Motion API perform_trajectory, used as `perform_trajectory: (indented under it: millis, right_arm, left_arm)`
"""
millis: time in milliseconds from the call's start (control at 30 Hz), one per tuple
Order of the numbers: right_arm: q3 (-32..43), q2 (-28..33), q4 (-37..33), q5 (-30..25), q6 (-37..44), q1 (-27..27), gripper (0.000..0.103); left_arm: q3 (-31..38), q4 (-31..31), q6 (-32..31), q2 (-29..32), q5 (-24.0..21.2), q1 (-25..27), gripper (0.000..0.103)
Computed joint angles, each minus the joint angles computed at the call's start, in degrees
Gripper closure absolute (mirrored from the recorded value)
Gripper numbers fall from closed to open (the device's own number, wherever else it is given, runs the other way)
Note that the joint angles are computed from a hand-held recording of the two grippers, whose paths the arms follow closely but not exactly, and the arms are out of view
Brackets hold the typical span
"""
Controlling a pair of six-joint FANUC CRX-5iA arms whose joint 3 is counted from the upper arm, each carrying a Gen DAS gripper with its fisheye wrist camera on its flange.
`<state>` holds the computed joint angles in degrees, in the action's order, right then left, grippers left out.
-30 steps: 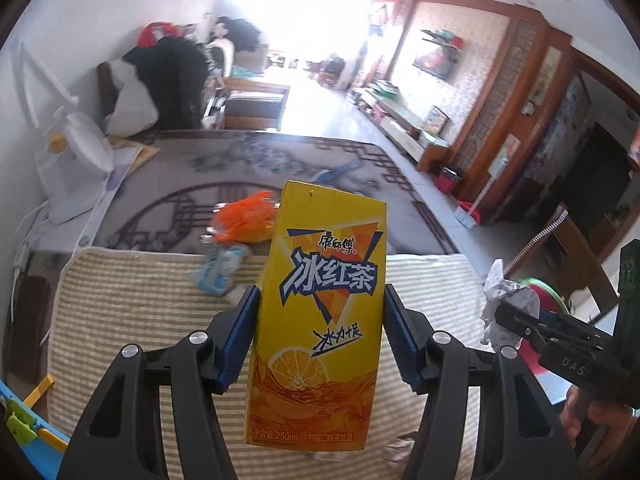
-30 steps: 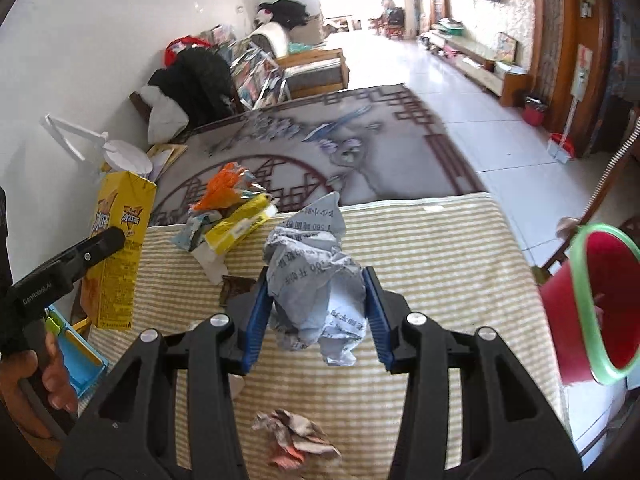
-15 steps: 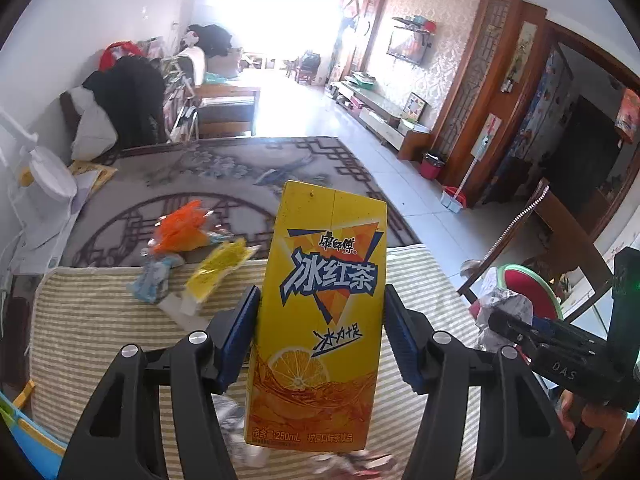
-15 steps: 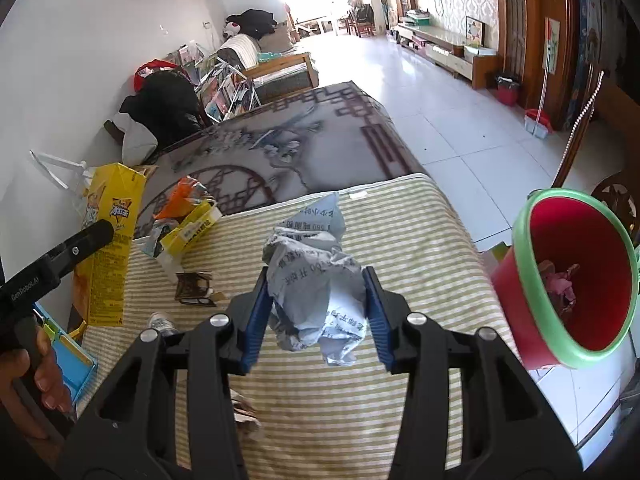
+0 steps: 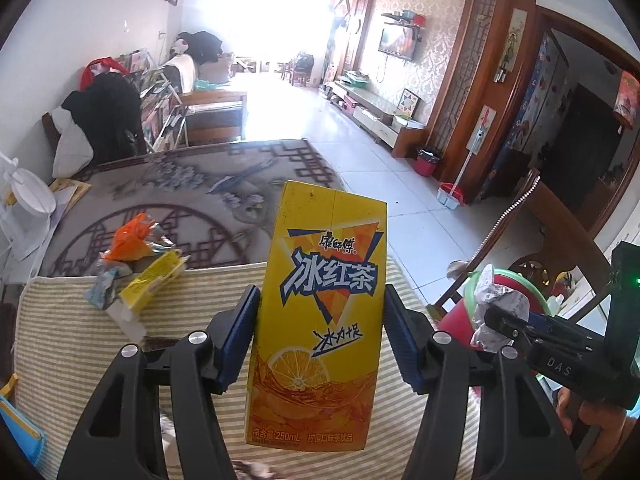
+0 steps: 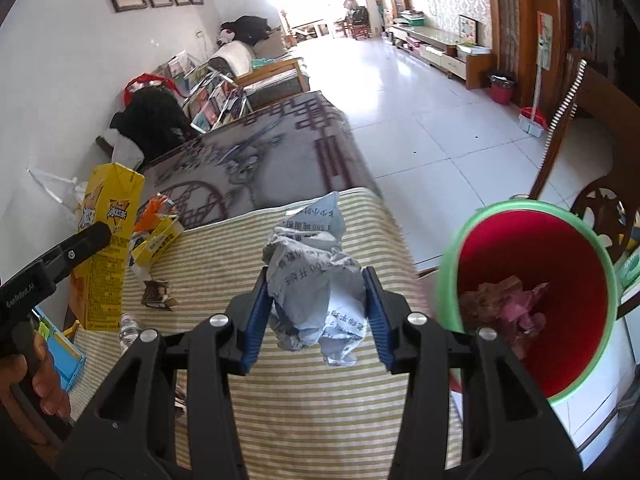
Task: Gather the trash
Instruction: 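Carry the iced-tea carton and crumpled paper over the red bin and release both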
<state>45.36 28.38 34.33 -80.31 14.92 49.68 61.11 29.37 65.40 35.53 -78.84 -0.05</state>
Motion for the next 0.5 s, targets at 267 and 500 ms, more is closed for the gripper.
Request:
perform_trajectory:
  millis: [267,500]
  right_arm:
    - [-15.1,-10.1,3.0,1.1,-6.9,-0.7,0.059]
    - [-23.6,-16.6,4.6,-2.0,-10.9,-2.3,0.059]
  left_arm:
    - [-0.7,-0.7,0.3,-0.4,0.8,-4.1,0.045]
    - [0.0,1.0,-1.0,0.7,1.2,-8.2,0.045]
